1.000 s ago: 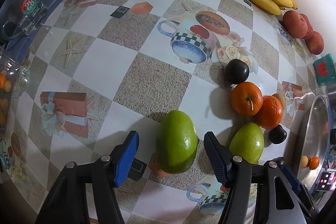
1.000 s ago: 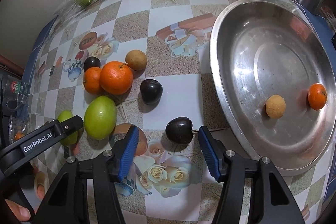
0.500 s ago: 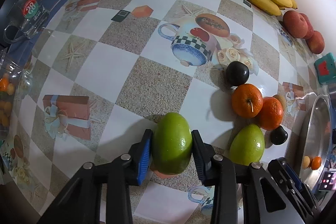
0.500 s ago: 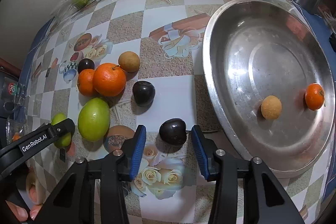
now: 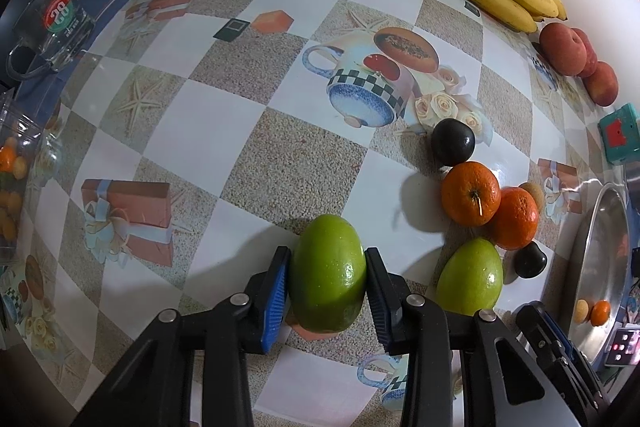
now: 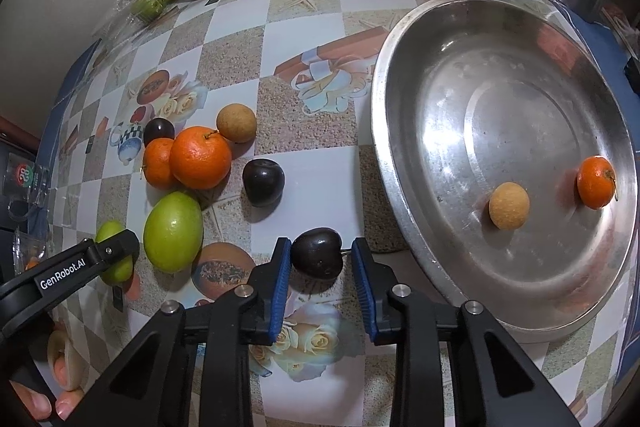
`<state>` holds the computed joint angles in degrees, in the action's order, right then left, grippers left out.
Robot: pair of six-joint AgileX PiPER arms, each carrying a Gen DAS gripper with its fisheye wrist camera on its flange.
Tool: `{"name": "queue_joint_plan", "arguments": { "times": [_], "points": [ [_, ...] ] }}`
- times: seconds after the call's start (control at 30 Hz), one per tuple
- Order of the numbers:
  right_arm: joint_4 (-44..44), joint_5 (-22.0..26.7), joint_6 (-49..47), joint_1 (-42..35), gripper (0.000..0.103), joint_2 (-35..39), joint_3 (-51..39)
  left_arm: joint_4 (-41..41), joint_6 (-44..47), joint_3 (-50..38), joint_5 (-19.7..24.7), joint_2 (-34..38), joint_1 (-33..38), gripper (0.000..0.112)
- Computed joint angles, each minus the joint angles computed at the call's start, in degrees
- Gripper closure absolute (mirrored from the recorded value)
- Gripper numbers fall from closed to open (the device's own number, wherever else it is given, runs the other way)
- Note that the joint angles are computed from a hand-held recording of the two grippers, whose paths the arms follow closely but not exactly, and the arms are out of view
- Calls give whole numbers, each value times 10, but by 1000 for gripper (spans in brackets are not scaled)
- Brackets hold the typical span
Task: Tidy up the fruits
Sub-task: 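Grasp and lift the dark plum with the right gripper while the left grasps and lifts the green mango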
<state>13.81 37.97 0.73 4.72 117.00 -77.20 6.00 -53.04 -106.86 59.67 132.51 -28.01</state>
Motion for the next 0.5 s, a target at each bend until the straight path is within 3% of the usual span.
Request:
{"name": "queue_joint_plan", "arguments": {
  "times": [0.5],
  "points": [
    [41, -8, -39, -11, 78, -24, 20, -8, -4, 18, -13, -15, 0, 73]
  ]
}}
